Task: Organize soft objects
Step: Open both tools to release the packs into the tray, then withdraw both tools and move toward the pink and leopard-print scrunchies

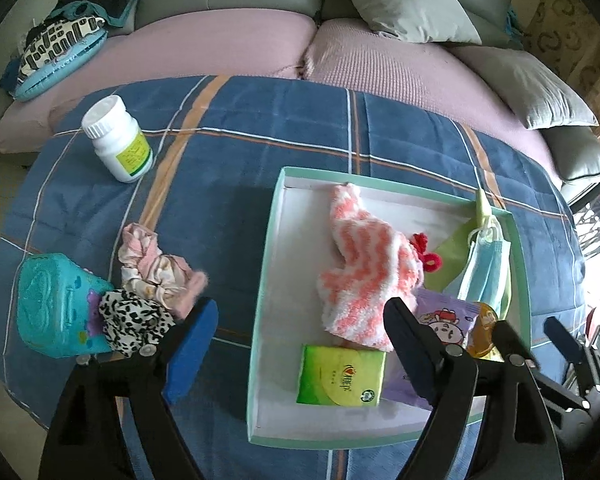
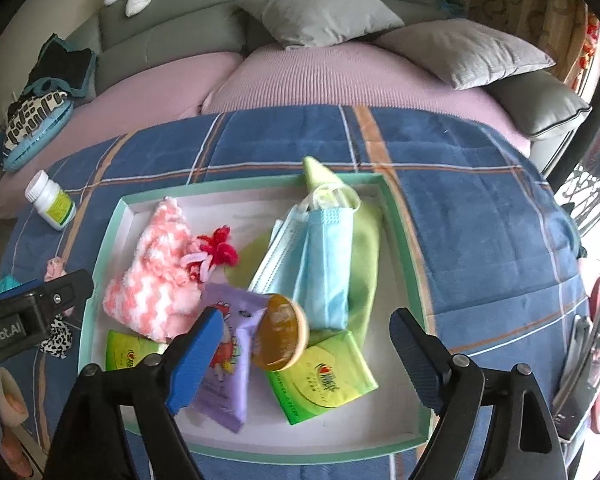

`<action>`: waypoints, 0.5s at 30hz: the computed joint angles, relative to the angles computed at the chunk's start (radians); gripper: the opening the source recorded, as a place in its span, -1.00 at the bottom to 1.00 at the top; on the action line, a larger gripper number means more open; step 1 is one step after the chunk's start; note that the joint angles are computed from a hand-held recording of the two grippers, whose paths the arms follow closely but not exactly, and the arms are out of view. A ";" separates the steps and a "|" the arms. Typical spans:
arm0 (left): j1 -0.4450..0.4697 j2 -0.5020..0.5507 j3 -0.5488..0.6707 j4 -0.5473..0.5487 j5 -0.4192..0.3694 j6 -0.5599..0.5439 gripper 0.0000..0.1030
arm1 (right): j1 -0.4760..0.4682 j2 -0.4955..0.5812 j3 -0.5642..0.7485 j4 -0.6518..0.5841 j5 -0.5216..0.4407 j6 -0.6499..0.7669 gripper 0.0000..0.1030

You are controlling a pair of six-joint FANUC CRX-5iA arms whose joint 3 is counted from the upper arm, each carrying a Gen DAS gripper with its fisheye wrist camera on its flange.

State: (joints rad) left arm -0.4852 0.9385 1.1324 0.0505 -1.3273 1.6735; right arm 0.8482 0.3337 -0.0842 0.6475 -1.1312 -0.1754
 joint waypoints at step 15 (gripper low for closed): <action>-0.003 -0.049 -0.061 -0.065 0.040 0.019 0.84 | -0.006 -0.020 -0.037 0.021 0.121 -0.004 1.00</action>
State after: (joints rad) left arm -0.4879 0.8899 1.0712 -0.0146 -1.2876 1.6923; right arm 0.8425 0.3136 -0.1215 0.6685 -1.0100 -0.1799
